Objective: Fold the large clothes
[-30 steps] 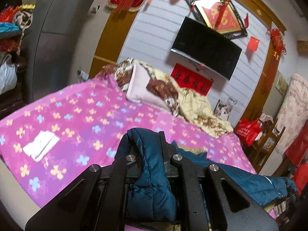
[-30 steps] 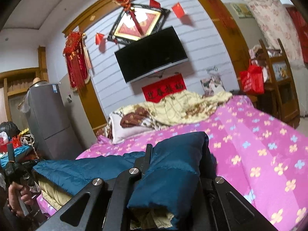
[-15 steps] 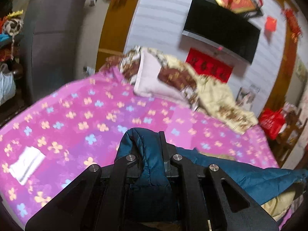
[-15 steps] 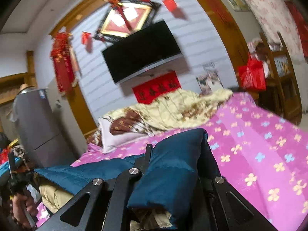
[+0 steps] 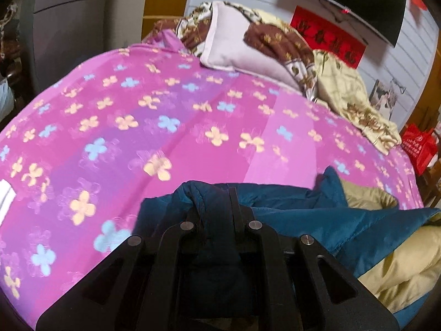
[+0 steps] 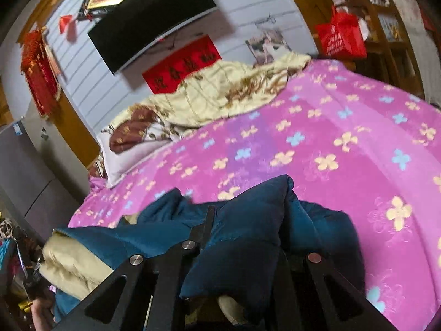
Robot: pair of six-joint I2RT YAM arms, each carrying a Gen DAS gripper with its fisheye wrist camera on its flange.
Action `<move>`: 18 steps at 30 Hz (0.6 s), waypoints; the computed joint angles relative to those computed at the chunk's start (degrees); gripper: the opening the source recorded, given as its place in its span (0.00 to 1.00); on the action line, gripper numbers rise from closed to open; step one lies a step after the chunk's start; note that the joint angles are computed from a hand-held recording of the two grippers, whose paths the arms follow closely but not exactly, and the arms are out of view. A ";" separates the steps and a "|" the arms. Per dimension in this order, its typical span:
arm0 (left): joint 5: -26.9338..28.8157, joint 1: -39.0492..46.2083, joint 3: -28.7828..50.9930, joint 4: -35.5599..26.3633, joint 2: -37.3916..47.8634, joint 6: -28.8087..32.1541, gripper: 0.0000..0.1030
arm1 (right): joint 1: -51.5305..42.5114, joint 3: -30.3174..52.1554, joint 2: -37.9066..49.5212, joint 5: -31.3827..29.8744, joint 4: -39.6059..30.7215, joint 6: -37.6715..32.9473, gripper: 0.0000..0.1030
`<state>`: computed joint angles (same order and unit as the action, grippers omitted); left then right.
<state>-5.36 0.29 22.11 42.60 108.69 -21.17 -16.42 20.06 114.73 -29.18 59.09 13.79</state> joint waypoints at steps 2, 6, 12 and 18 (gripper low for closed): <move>0.24 -0.18 1.26 0.71 2.73 -0.19 0.10 | 0.07 2.06 1.43 -0.16 -2.31 0.07 0.08; 1.02 0.05 1.58 1.77 4.62 -0.21 0.10 | 0.57 4.91 3.29 0.13 -6.13 0.15 0.08; 6.37 2.90 1.13 1.92 3.96 -0.63 0.13 | 0.21 6.43 4.27 -1.20 -9.26 0.02 0.12; 14.74 8.22 -0.52 -3.75 -4.48 -1.85 0.43 | -1.25 4.62 -1.80 -3.19 -13.69 0.73 0.32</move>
<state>9.38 8.51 21.60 38.85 104.21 -23.01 -17.67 24.68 112.93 -32.38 45.39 14.52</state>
